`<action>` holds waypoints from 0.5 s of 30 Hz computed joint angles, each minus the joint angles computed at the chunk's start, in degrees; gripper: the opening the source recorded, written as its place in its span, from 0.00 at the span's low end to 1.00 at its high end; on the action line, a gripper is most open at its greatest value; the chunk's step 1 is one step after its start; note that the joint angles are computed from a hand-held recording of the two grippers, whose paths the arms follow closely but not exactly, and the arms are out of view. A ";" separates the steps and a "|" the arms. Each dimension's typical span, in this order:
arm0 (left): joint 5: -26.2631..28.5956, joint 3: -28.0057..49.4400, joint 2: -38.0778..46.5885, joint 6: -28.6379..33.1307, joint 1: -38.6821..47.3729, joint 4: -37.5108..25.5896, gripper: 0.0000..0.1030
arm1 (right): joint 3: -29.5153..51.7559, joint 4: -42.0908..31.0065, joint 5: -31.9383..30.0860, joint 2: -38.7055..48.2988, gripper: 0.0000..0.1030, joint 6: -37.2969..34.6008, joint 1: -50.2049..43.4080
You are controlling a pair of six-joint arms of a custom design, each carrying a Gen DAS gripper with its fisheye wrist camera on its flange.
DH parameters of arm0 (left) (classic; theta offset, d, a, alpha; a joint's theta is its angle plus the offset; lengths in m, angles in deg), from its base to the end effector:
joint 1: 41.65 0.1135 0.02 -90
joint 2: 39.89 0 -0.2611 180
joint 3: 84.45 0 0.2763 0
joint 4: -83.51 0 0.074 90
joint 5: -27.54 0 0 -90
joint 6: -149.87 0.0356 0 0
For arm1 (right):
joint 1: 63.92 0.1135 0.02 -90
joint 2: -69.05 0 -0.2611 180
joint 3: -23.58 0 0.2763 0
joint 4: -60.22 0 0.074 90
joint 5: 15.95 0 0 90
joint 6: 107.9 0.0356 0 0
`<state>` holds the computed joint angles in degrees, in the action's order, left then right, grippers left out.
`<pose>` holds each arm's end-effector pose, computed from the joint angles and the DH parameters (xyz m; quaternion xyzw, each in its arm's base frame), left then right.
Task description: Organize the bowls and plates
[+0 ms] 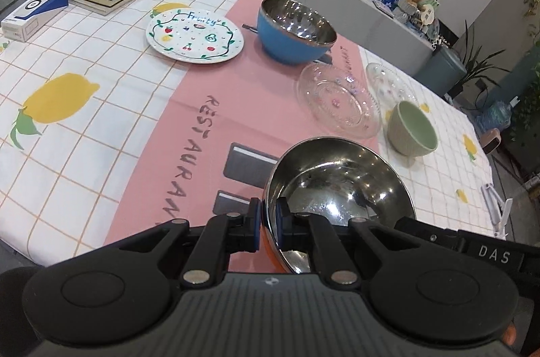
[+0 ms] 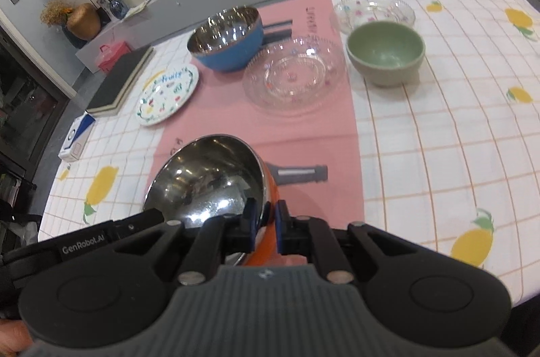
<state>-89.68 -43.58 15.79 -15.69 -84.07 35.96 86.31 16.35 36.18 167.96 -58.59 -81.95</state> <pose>0.1505 -0.1154 0.1649 -0.3230 0.8886 -0.0813 0.3155 0.2931 -0.0724 0.1078 -0.2127 0.9184 0.2415 0.2300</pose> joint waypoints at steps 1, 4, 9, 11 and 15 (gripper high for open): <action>-0.25 -0.08 -0.06 0.03 0.00 -0.23 0.09 | -0.25 0.07 0.12 0.15 0.09 -0.20 0.03; -0.80 -0.19 -0.51 0.43 0.33 -1.17 0.09 | -0.98 0.47 0.24 0.40 0.09 -0.20 0.57; -0.68 -0.91 -1.20 1.06 1.27 -1.92 0.09 | -1.98 1.04 0.57 0.62 0.09 0.08 1.79; -0.66 -1.55 -1.41 0.93 1.30 -1.36 0.09 | -2.32 1.35 0.87 0.71 0.09 0.22 2.12; -0.94 -2.06 -1.31 1.55 1.86 -0.04 0.09 | -2.76 2.66 1.09 0.81 0.09 1.25 2.56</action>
<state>-90.61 -45.63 14.48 -14.14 -82.21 35.92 83.55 19.00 37.27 168.77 -57.35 -79.39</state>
